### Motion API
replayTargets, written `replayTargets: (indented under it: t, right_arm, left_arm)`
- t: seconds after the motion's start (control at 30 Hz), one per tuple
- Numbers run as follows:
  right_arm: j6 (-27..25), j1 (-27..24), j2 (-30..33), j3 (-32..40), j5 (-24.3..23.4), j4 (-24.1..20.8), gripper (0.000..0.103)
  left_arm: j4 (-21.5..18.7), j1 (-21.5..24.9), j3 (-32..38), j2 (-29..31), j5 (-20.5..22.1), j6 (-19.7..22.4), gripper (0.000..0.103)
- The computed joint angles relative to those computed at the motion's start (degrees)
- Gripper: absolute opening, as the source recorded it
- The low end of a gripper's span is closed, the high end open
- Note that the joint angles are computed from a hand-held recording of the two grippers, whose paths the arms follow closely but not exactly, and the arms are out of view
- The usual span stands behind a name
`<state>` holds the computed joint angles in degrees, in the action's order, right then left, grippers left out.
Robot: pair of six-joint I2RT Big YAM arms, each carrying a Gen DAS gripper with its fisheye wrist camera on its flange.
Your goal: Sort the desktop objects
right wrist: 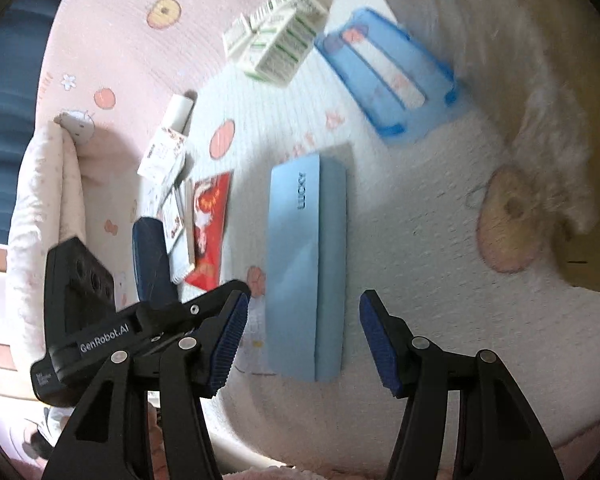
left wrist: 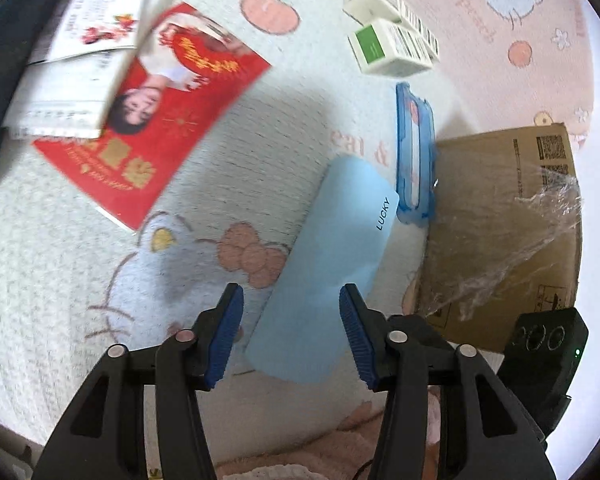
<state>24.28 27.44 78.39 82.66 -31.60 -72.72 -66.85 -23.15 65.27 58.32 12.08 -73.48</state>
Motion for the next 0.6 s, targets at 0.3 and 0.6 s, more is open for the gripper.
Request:
replayTargets:
  t: [0.3,0.6]
  right_arm:
    - [-1.33,1.64,0.32,-0.04,1.91,-3.51,0.014]
    - [1.86,1.27,0.15,-2.24,-0.04,-3.60,0.014]
  left_arm:
    - [-4.75,-2.66,1.10,1.59,-1.32,2.61,0.010]
    - [-1.69,-2.43,-0.34,1.15,2.99,2.30,0.007]
